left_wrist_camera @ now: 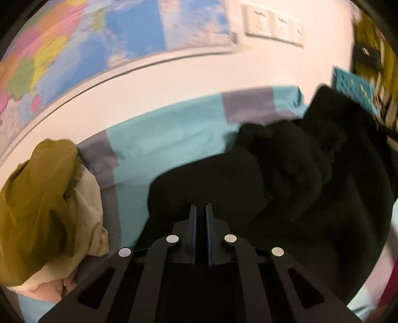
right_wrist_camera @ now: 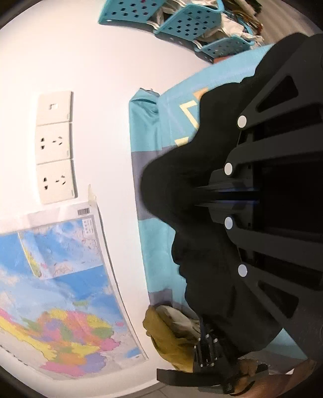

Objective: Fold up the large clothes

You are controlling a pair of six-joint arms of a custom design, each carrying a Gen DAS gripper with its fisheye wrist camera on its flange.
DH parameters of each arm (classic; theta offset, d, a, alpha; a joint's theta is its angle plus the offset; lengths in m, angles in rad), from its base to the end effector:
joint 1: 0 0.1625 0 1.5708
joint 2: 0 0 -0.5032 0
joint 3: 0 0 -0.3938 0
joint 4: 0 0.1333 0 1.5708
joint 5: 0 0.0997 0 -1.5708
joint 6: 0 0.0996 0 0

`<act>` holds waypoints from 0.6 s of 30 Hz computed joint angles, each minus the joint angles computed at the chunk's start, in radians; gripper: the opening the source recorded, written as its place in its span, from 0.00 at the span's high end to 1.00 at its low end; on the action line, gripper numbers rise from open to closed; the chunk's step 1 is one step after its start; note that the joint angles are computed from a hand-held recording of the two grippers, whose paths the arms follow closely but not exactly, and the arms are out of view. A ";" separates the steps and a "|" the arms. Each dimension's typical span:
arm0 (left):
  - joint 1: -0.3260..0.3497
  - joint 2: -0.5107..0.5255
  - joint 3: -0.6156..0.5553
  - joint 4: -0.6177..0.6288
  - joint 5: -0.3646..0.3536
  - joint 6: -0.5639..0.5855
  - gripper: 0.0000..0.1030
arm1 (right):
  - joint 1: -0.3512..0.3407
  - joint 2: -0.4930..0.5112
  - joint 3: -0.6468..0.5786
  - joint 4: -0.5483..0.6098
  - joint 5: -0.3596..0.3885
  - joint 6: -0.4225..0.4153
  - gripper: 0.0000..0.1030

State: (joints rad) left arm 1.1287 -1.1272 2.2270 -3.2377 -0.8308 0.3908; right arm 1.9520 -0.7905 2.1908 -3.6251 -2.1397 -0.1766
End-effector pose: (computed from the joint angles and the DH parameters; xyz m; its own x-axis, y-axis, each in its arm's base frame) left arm -0.0405 -0.5542 0.2576 -0.6230 0.2798 -0.7305 0.6469 0.7093 -0.2800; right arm 0.2789 -0.4818 0.1261 -0.8380 -0.1385 0.5278 -0.4495 0.7236 -0.5238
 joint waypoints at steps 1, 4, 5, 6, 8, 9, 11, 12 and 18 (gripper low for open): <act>0.003 0.001 -0.010 -0.001 0.006 -0.010 0.95 | -0.017 0.001 -0.009 0.074 0.015 0.034 0.93; 0.011 0.007 -0.025 -0.020 0.018 -0.009 0.95 | -0.048 0.025 -0.031 0.222 0.004 0.092 0.79; 0.014 0.011 -0.026 -0.026 0.024 -0.004 0.95 | -0.048 0.031 -0.031 0.223 -0.003 0.087 0.76; 0.014 0.017 -0.025 -0.032 0.035 0.008 0.91 | -0.043 0.034 -0.029 0.207 -0.008 0.078 0.74; 0.014 0.022 -0.024 -0.024 0.056 0.004 0.84 | -0.038 0.023 -0.017 0.169 0.012 0.076 0.55; 0.016 0.015 -0.024 -0.012 0.042 -0.011 0.83 | -0.031 0.019 -0.011 0.143 0.006 0.076 0.53; 0.016 0.001 -0.017 -0.013 0.018 -0.018 0.79 | -0.015 0.016 -0.004 0.110 -0.016 0.057 0.53; 0.011 -0.011 -0.007 -0.024 0.005 -0.022 0.69 | -0.006 0.015 0.003 0.079 -0.024 0.043 0.52; -0.027 -0.045 0.054 -0.096 -0.114 0.051 0.51 | 0.001 0.021 -0.021 0.165 0.046 0.005 0.52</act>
